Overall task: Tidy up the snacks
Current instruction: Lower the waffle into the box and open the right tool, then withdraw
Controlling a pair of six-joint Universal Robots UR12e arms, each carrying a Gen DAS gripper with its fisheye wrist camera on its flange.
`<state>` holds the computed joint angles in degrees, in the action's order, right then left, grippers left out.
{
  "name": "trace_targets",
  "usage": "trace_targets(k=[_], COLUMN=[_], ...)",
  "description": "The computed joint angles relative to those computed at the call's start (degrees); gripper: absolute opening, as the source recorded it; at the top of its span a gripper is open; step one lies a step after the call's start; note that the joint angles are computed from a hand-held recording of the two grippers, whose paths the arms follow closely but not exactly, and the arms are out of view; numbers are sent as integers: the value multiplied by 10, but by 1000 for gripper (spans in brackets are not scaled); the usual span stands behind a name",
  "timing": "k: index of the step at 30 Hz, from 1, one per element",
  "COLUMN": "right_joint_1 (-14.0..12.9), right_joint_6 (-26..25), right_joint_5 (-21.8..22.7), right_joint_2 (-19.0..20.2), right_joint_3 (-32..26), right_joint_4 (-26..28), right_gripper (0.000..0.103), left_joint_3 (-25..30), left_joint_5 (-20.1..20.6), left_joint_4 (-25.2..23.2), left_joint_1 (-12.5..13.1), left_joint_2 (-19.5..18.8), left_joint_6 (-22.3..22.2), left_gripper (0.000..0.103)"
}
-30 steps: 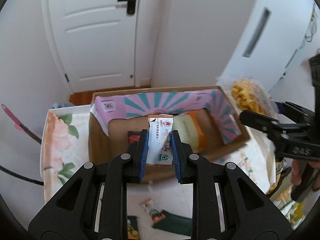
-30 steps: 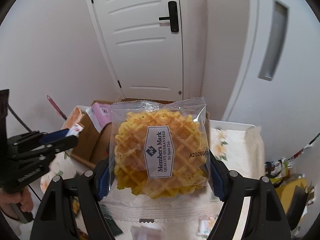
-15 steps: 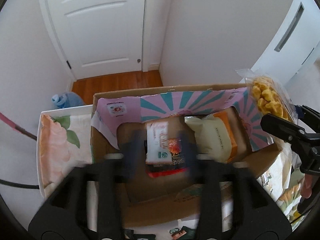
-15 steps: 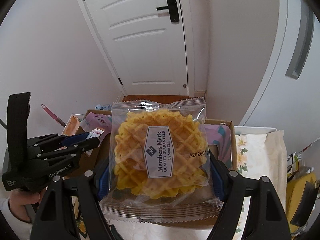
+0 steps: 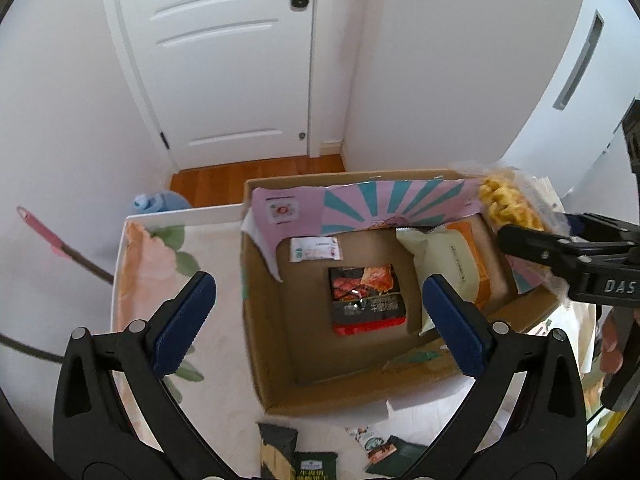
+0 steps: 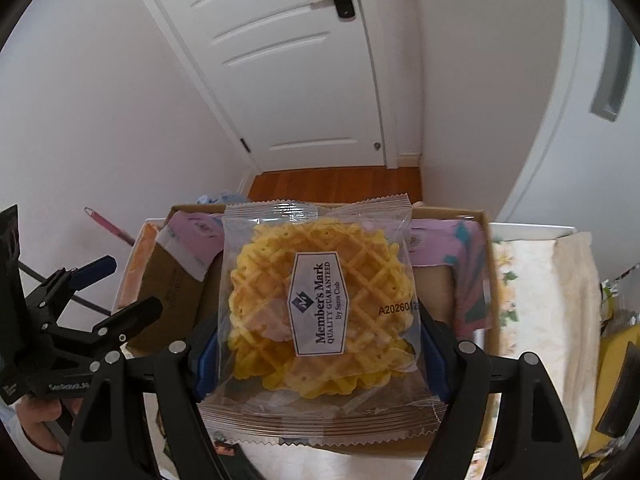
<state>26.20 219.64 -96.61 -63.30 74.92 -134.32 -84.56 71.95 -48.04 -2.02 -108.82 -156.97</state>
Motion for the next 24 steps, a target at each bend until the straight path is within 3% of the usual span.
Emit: trace_targets(k=[9,12,24], right_joint_1=[-3,-3,15], right_joint_6=[-13,-12,-12], right_joint_5=[60,56,-4], right_joint_2=[42,46,11], right_joint_3=[-55,-47,-8], right_joint_4=[11,-36,-83], right_gripper=[80,100,101], left_joint_3=[-21,-29,-67], left_joint_5=[-1,1,4], left_joint_4=[15,22,49], left_joint_1=[13,16,23], left_joint_2=[16,23,61], left_joint_6=[-15,-13,-11], left_gripper=[102,102,102])
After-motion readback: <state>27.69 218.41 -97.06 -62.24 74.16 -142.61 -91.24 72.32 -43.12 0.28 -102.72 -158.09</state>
